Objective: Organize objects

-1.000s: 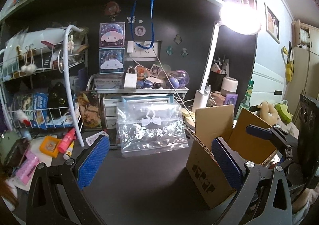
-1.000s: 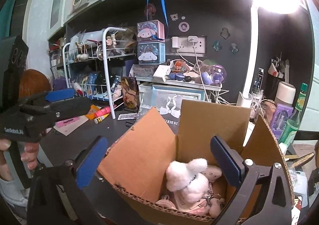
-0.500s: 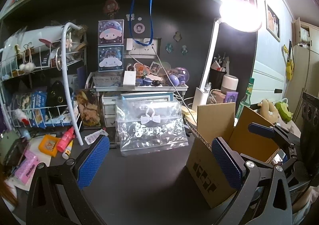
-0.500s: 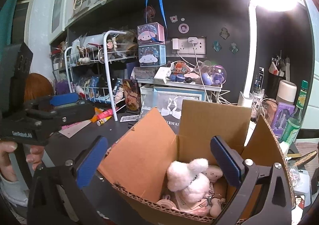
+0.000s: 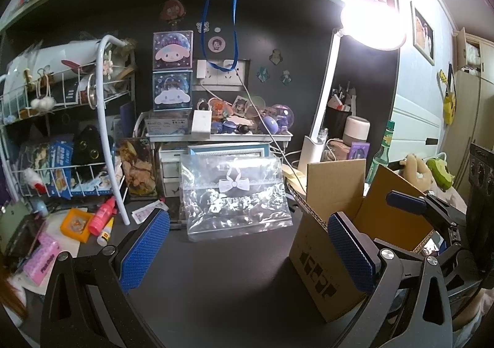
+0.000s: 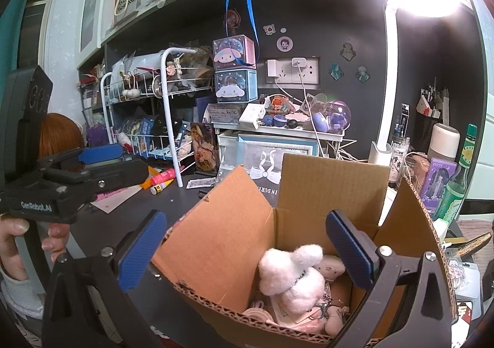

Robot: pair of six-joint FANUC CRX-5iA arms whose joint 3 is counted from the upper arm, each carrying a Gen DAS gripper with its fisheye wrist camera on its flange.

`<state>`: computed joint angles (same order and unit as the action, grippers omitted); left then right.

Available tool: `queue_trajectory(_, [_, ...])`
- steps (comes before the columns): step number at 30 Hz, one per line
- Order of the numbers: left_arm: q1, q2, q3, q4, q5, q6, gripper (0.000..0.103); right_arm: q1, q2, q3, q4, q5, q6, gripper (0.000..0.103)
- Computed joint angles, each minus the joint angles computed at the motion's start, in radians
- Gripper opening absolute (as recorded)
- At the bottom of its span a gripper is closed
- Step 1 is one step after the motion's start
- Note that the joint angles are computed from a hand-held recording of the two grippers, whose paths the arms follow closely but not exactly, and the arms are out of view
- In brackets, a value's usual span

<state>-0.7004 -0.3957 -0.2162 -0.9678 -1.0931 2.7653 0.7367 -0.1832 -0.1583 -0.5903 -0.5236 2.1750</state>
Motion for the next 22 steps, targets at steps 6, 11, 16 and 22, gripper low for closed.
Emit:
queue_trajectory(6, [-0.018,0.006,0.005,-0.023,-0.021,0.018,0.103,-0.011,0.0,0.004,-0.027,-0.012,0.025,0.103])
queue_trajectory(11, [-0.018,0.003,0.002,-0.023,-0.018,0.018,0.103,-0.019,0.002,0.01,-0.037,-0.021,0.036,0.103])
queue_trajectory(16, [-0.018,0.003,0.002,-0.023,-0.016,0.017,0.103,-0.026,0.006,0.017,-0.051,-0.032,0.047,0.103])
queue_trajectory(22, [-0.019,0.003,0.003,-0.025,-0.013,0.018,0.103,-0.027,0.007,0.019,-0.055,-0.035,0.05,0.103])
